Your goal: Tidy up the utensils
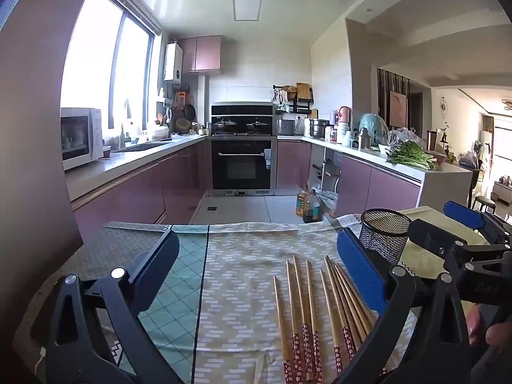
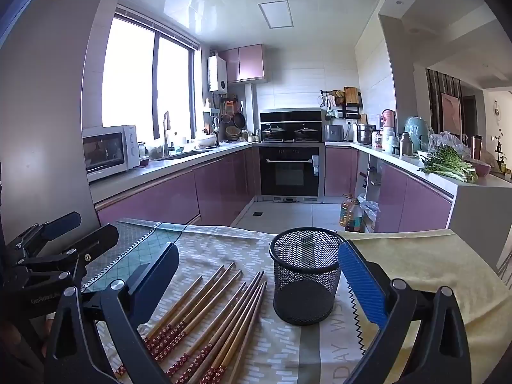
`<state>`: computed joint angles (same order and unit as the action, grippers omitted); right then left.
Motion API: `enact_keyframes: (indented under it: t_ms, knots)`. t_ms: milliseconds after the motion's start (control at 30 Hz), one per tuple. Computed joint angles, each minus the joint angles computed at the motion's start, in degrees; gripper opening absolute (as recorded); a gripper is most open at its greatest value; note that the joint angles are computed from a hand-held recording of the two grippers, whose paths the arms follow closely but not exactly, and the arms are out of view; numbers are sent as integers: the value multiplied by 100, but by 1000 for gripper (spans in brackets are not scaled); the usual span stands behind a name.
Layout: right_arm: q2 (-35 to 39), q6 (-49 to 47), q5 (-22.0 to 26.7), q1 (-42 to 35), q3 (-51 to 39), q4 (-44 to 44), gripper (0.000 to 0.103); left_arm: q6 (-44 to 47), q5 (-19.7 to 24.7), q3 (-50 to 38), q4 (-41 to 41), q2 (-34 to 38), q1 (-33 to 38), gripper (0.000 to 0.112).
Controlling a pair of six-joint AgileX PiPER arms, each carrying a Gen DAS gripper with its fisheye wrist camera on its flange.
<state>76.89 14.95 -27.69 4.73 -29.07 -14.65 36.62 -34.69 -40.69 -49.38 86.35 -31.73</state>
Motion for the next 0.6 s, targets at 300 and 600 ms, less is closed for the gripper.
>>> enact_keyframes:
  t_ms: [300,600]
  knots:
    - [-195,-247,-108,96,118,224,96,264,-81,29,-272,-244,-46,97]
    - [-141,-656,-208,278,165,669,96,-315,-585,366,160,-207,-47,97]
